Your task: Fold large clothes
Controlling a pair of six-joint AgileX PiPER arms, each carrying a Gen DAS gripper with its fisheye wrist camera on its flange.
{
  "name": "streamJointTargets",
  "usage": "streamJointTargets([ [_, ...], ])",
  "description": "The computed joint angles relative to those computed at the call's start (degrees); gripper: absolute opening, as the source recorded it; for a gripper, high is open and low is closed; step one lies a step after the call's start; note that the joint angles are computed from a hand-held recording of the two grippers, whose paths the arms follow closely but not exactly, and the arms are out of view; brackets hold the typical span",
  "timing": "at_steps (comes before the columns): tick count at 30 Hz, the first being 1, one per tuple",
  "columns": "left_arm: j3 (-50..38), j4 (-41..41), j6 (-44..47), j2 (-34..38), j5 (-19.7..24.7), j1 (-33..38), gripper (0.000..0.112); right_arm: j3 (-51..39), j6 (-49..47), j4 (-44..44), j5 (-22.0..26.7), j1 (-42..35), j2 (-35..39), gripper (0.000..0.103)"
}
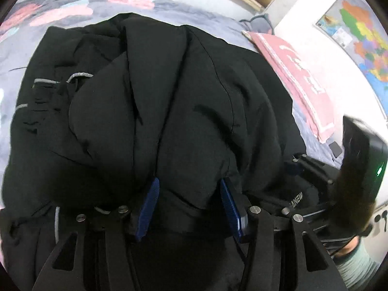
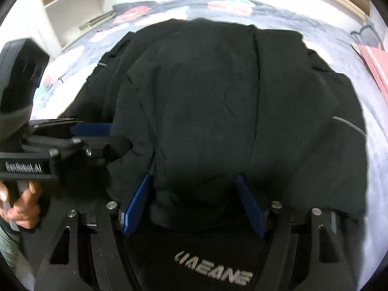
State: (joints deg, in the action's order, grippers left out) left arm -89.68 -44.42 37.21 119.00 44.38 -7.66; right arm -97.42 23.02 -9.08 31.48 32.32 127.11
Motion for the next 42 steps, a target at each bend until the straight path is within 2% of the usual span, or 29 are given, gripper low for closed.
streamJointTargets([
  [2, 4.1, -4.6, 5.8, -1.7, -3.1, 0.0, 0.053, 7.2, 8.1, -8.9, -8.9, 1.0, -2.2, 0.078],
  [3, 7.1, -9.9, 11.5, -2.6, -5.1, 0.3, 0.053, 10.9, 13.0, -13.7, -13.4, 1.1, -3.3, 0.079],
  [5, 10.7, -15.4, 16.7, -3.8, -6.0, 1.0, 0.053, 13.7, 17.3, -17.1, -16.8, 1.0, -4.0, 0.079],
  [8, 12.3, -15.4, 17.2, -4.5, -7.0, 0.7, 0.053, 13.4, 20.9, -21.1, -15.5, 1.8, -3.9, 0.079],
  [10, 12.0, -14.5, 16.8, -4.4, -7.7, 0.4, 0.053, 13.1, 19.3, -19.7, -15.7, 1.0, -3.7, 0.079],
  [12, 13.1, -14.0, 15.5, -5.8, -7.3, 0.5, 0.054, 13.2, 15.4, -15.0, -15.6, 0.5, -3.9, 0.080],
  [15, 17.1, -14.2, 15.3, -9.3, -5.3, 1.5, 0.054, 14.8, 6.7, -2.9, -15.4, -0.2, -5.1, 0.082],
  [17, 22.0, -14.3, 17.1, -13.0, -5.8, 2.3, 0.054, 17.6, 6.6, 0.5, -14.1, 0.4, -6.6, 0.091],
  [19, 27.5, -13.4, 18.2, -17.4, -7.2, 3.0, 0.054, 20.5, 14.0, -5.3, -13.5, 2.1, -7.9, 0.093],
  [24, 39.6, -16.1, 23.0, -28.7, -6.8, 8.7, 0.054, 28.3, 41.0, -29.6, -9.7, 8.9, -14.1, 0.093],
  [29, 47.4, -14.3, 24.3, -38.6, -4.0, 18.8, 0.054, 37.0, 53.3, -36.2, -14.4, 9.8, -21.0, 0.093],
  [32, 50.7, -12.9, 27.7, -43.4, -0.1, 29.1, 0.054, 41.8, 60.8, -40.2, -15.3, 9.5, -25.3, 0.093],
  [35, 51.0, -11.8, 30.2, -44.3, 4.8, 39.8, 0.061, 47.1, 68.7, -46.0, -13.6, 8.8, -31.0, 0.093],
  [38, 50.0, -11.4, 31.8, -42.5, 6.8, 46.7, 0.061, 51.1, 71.9, -47.4, -9.5, 8.4, -36.2, 0.092],
  [40, 48.8, -10.0, 30.8, -39.2, 7.7, 50.0, 0.061, 53.2, 70.0, -45.3, -6.3, 7.4, -39.2, 0.084],
  [42, 47.1, -9.8, 31.8, -35.2, 11.7, 52.7, 0.061, 55.9, 64.5, -41.1, -5.0, 4.9, -43.3, 0.080],
])
